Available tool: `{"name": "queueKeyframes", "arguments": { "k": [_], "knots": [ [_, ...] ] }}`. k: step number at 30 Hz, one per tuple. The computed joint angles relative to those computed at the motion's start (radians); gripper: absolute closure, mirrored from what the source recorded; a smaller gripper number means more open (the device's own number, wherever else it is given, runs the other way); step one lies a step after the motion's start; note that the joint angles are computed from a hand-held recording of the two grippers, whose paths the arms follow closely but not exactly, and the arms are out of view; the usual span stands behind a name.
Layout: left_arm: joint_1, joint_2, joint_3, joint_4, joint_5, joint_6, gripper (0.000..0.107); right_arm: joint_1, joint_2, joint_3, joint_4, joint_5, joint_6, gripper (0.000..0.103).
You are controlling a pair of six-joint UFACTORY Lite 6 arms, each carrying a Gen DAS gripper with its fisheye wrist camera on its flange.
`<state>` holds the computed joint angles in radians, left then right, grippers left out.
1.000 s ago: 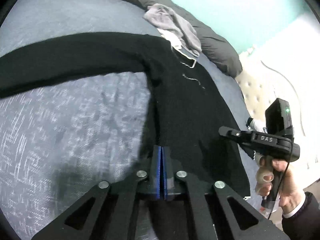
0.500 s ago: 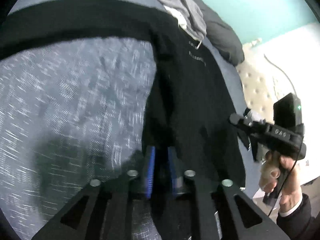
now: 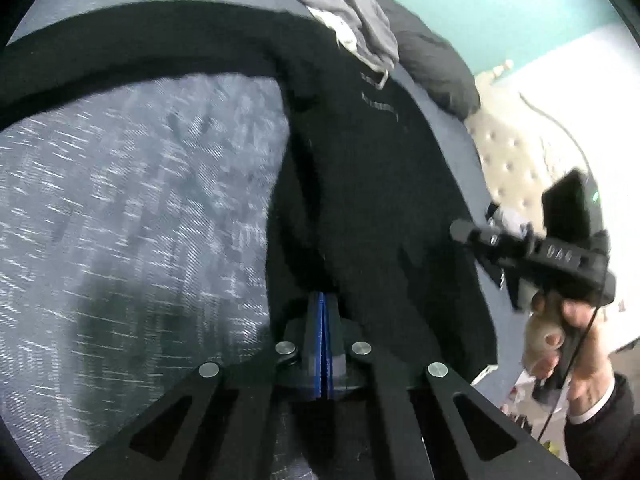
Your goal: Fold clothes
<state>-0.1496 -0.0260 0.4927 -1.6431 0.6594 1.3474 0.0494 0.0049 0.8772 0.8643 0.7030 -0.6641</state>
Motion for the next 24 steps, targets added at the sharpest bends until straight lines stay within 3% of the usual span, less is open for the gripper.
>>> {"name": "queueKeyframes", "arguments": {
  "k": [6,8,10,12,15,17,19,20,21,22,24],
  "knots": [
    [0.126,0.036,-0.004,0.022,0.094,0.022,0.107,-0.007,0.007,0.013,-0.017,0.0,0.012,0.098],
    [0.116,0.038,-0.003,0.013,0.084,0.023,0.101,-0.005,0.008,0.014,-0.015,0.002,0.014,0.098],
    [0.089,0.042,0.008,0.006,0.062,0.012,0.072,-0.003,0.007,0.014,-0.017,0.004,0.011,0.098],
    [0.068,0.049,0.013,-0.011,0.06,0.018,0.063,-0.016,0.002,0.01,-0.019,0.013,0.005,0.098],
    [0.037,0.061,0.025,-0.01,0.047,0.021,0.06,-0.048,-0.005,0.003,-0.028,0.033,-0.008,0.098],
    [0.023,0.086,0.034,-0.007,0.036,0.029,0.06,-0.077,-0.01,-0.004,-0.05,0.041,-0.01,0.095],
    [0.002,0.116,0.048,-0.011,0.022,0.035,0.062,-0.124,-0.019,-0.021,-0.058,0.056,-0.027,0.078],
    [-0.004,0.124,0.05,-0.011,0.016,0.042,0.062,-0.153,-0.026,-0.031,-0.056,0.068,-0.041,0.076],
    [-0.011,0.128,0.054,-0.005,0.008,0.043,0.074,-0.182,-0.032,-0.042,-0.056,0.082,-0.056,0.075],
    [-0.018,0.13,0.059,0.007,0.002,0.04,0.092,-0.215,-0.041,-0.052,-0.061,0.097,-0.072,0.075],
    [-0.03,0.117,0.06,0.025,-0.013,0.032,0.099,-0.275,-0.063,-0.068,-0.075,0.121,-0.094,0.075]
  ]
}}
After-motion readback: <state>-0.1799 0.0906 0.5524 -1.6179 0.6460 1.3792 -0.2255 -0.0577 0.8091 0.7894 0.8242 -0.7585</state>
